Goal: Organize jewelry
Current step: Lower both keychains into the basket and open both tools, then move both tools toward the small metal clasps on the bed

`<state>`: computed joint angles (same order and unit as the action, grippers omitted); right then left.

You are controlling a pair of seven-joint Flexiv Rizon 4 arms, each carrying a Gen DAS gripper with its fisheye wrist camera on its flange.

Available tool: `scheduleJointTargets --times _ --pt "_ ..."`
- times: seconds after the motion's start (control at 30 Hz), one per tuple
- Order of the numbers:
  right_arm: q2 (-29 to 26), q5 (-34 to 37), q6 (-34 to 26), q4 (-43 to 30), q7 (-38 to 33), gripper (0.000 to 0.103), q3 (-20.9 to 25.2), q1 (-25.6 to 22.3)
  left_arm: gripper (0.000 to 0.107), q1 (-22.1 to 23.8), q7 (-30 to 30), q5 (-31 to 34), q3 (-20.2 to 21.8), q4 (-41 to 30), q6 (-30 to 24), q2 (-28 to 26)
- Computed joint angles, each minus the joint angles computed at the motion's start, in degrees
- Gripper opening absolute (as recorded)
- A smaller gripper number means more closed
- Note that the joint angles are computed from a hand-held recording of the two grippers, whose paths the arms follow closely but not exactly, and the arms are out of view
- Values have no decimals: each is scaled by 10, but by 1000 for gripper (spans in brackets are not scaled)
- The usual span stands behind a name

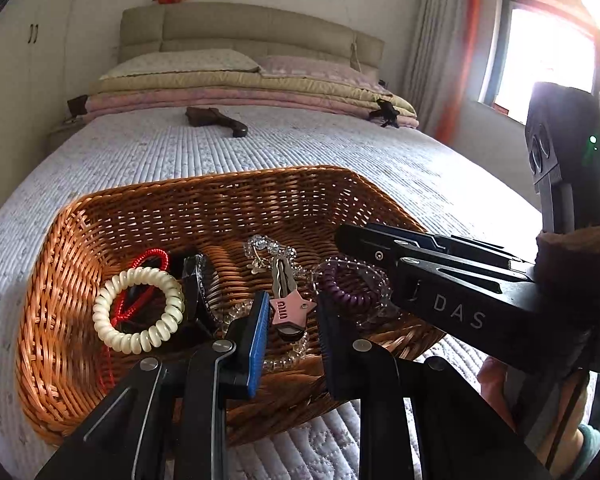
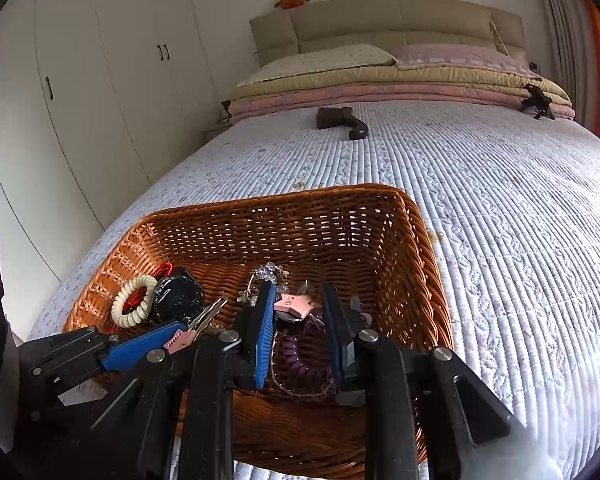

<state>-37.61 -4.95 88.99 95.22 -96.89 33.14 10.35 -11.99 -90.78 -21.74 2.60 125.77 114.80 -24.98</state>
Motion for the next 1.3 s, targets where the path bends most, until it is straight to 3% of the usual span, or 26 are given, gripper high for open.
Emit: scheduleJointTargets --times 0.2,0.23,0.3,0.37,0.57,0.77,0.8,0.87,0.97,1.13,1.3 --pt "-5 5 1 1 -15 26 31 -23 25 25 -17 21 -17 6 3 5" --pt "-7 8 2 2 -20 26 44 -32 26 36 -25 32 -26 9 7 7" --pt "-11 13 19 7 -33 27 68 -54 40 67 -54 79 -45 16 17 14" --pt "-24 11 26 11 -48 27 112 -90 43 46 -41 62 -31 25 52 16" --pt "-7 -12 96 47 -21 27 89 -81 44 68 -86 96 -40 54 110 32" --pt "-12 -55 92 52 16 27 92 -92 44 69 -95 104 -39 63 129 38" --pt "-15 -62 88 50 23 29 94 -96 44 68 -93 103 -39 63 126 37" --pt "-22 -77 77 47 37 44 104 -106 44 60 -87 93 -34 63 123 36" --pt "-32 -94 73 47 50 45 123 -126 44 61 -88 94 -35 65 124 37" --pt "-20 -115 108 63 81 45 97 -115 44 62 -95 96 -35 75 137 40" --pt "46 -89 194 123 122 45 -6 -47 44 90 -137 140 -45 106 164 64"
